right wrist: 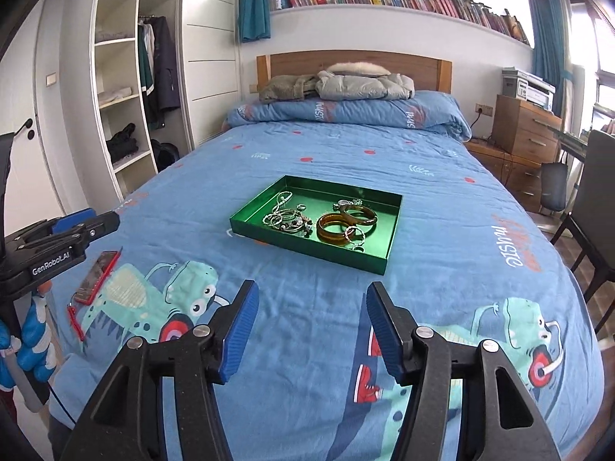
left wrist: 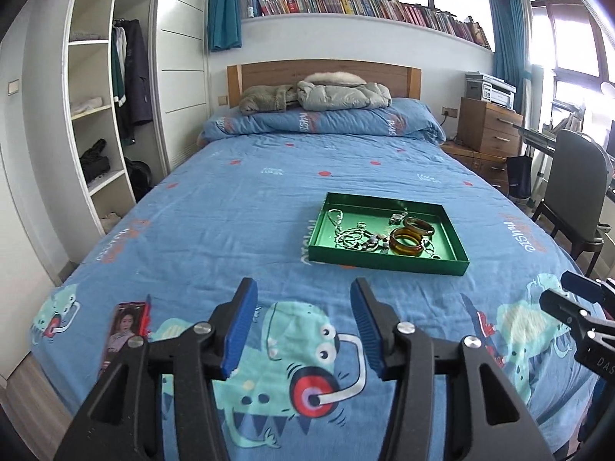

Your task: Organize jewelry

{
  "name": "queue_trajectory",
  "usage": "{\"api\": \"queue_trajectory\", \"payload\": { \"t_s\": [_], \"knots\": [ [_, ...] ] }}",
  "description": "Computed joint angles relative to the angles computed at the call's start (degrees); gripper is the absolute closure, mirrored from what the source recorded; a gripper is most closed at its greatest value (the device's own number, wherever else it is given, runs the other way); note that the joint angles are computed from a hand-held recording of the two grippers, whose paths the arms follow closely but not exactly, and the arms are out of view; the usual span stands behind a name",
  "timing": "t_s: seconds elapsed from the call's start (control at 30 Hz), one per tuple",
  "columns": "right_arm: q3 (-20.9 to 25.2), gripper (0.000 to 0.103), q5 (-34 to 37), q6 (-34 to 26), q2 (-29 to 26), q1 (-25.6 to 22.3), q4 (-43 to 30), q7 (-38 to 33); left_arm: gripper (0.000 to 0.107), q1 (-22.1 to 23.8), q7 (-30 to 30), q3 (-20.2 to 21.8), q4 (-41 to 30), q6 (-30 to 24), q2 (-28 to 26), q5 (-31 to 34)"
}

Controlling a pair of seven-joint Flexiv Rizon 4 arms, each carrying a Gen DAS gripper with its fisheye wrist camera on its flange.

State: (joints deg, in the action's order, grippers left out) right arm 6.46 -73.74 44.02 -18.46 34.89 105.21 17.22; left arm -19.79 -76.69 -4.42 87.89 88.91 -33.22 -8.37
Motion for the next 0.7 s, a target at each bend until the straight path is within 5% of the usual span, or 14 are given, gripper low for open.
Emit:
{"api": "queue_trajectory", "payload": {
  "t_s": [0.23, 0.37, 0.7],
  "knots": [
    [1.3, 0.044, -0.7, -3.1, 1.3, 1.6, 1.4, 2.7, 0.054, 0.3, -0.9, 0.5, 6.9, 5.1, 4.2, 1.1],
    [1.7, 0.043, -0.8, -3.6, 1.5, 1.8, 1.6, 2.8, 0.053, 4.7, 1.3, -5.3, 10.3, 7.4, 5.8, 0.5],
    [2.7, 0.039, -0.8, -5.9, 2.8, 2.3, 3.7, 4.7, 0.053, 7.0, 4.0, -9.0, 13.3, 10.1, 7.0, 0.1]
  ]
}}
